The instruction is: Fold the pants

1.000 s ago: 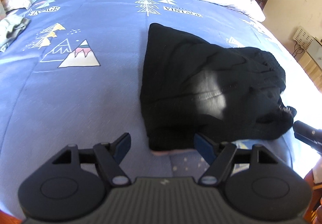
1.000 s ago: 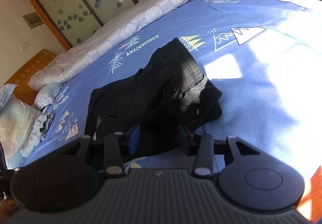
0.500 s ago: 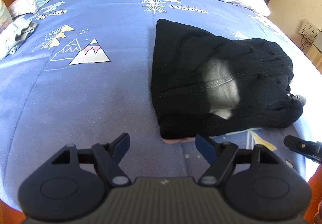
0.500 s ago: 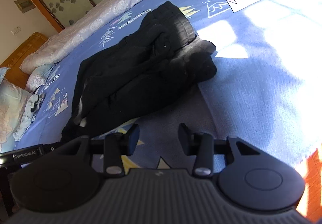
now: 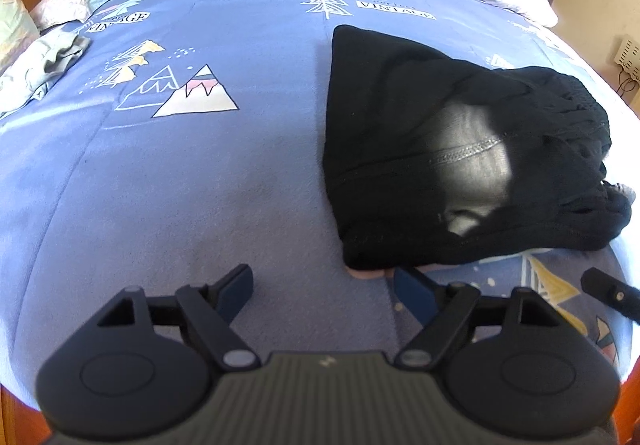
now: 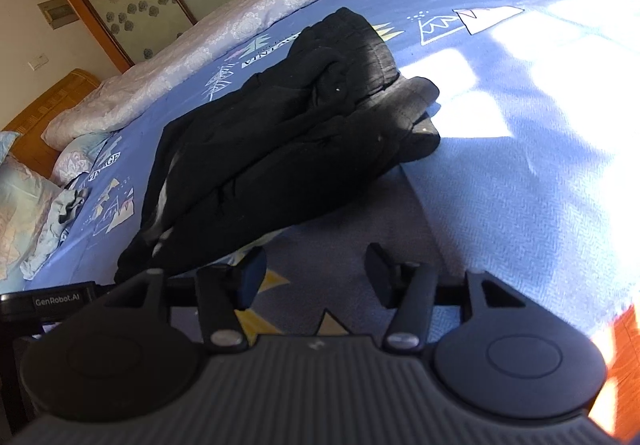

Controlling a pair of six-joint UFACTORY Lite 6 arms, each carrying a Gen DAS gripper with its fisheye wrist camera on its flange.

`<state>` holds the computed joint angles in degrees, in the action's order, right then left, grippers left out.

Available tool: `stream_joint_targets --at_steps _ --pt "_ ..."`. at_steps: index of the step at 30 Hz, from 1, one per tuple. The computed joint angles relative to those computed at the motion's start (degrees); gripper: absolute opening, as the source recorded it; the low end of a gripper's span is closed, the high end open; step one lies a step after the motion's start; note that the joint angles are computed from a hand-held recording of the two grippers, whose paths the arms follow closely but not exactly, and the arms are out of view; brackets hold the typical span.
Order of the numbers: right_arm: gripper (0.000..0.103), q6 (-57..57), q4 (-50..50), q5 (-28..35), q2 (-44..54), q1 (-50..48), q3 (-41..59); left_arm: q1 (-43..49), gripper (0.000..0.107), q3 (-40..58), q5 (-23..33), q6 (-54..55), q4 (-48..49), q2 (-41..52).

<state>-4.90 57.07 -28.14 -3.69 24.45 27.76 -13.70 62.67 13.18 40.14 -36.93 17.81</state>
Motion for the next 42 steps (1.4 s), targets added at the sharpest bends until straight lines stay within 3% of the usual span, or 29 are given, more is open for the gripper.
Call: stream_joint_targets --at_steps 4,7,11,18,22,25,31,37,42 --pt "0.068 -8.34 7.36 -4.66 3.77 4.34 2.4 -0.59 0.08 -1.5 -1.44 -3.01 4.35 -1.4" --pt "0.068 -12.21 10.28 -4.38 3.9 4.43 3.31 -0.99 0.081 -2.32 -1.99 -9.44 11.55 -2.65" --pt "0.068 -16.24 17.32 -4.37 0.57 6.98 2.04 -0.52 0.09 -4.3 -2.67 -9.98 13.22 -5.91" --pt "0.068 -28.44 34.92 -7.81 -7.63 15.59 1.03 0.22 0.101 -9.99 -5.78 9.15 -2.52 -14.88" --pt "0.068 -28.78 37.15 -7.39 -10.77 15.98 0.88 0.3 0.103 -11.86 -5.97 17.92 -10.63 -18.69" --pt "0.068 -28.49 36.83 -7.92 -9.94 17.04 1.82 0.43 0.103 -12.68 -4.99 18.06 -10.91 -20.93" --pt "0.068 -26.59 35.68 -6.79 -6.8 17.06 3.28 -1.16 0.103 -13.79 -6.48 3.03 4.95 -23.12" --pt "0.068 -25.45 37.49 -7.21 -6.41 18.42 3.59 -0.98 0.103 -14.7 -5.45 6.96 -0.01 -24.16" --pt "0.068 -24.61 37.24 -7.36 -7.35 18.68 2.47 -2.23 0.103 -15.82 -7.64 -9.22 16.05 -24.7"
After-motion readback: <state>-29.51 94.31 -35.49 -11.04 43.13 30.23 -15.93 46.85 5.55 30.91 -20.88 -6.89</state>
